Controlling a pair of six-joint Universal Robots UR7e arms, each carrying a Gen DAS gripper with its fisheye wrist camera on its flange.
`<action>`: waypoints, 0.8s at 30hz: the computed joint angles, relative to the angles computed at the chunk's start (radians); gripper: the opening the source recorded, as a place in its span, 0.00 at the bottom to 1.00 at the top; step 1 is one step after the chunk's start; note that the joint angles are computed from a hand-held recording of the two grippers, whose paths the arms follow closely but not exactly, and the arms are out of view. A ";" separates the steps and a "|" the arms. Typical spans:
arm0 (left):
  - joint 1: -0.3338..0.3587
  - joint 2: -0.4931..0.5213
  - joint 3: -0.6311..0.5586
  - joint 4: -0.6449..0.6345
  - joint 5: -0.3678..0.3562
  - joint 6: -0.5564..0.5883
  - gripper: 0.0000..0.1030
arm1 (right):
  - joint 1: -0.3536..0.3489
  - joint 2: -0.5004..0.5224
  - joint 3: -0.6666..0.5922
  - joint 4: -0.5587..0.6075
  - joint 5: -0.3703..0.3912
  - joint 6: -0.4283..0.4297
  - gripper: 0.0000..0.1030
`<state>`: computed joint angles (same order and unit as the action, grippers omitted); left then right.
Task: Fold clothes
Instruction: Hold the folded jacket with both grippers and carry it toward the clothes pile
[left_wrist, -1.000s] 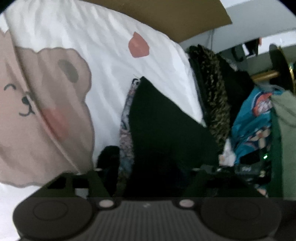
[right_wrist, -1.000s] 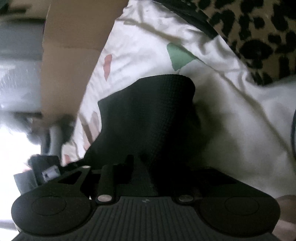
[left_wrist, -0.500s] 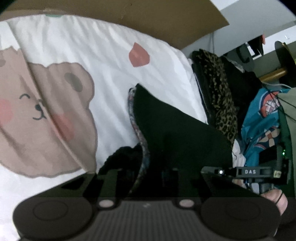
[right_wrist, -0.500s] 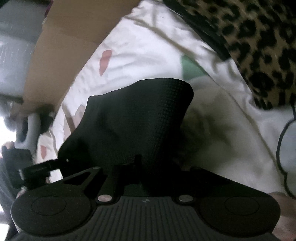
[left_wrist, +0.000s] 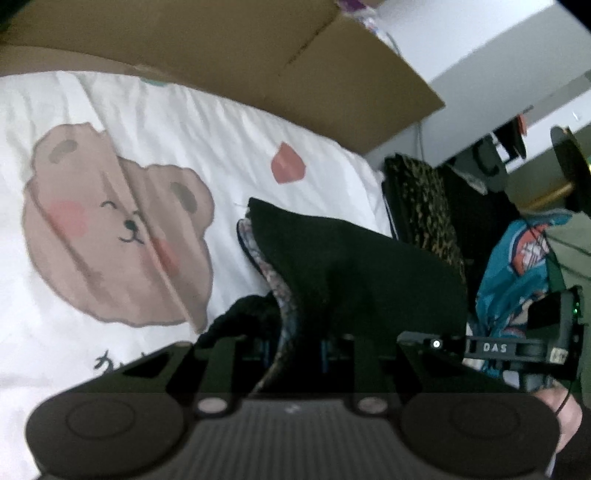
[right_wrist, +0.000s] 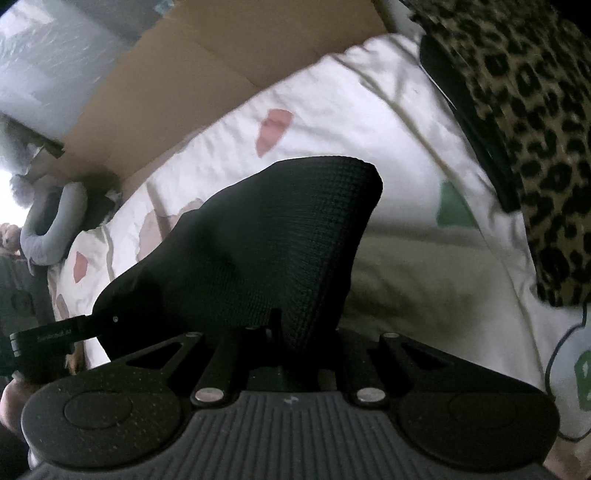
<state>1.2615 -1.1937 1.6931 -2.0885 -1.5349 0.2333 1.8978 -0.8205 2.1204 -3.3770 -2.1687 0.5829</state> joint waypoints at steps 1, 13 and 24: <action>-0.002 -0.009 0.004 -0.004 0.002 -0.003 0.23 | 0.008 0.000 -0.008 0.008 -0.007 -0.010 0.08; -0.076 -0.137 0.077 -0.090 0.040 -0.158 0.23 | 0.091 -0.042 -0.094 0.077 -0.035 -0.146 0.08; -0.213 -0.210 -0.005 -0.011 0.111 -0.263 0.23 | 0.165 -0.130 -0.160 0.152 -0.027 -0.221 0.08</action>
<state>1.0487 -1.4033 1.6878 -2.0991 -1.4237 -0.0300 2.0624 -0.9501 1.9607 -3.2251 -2.1957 0.3614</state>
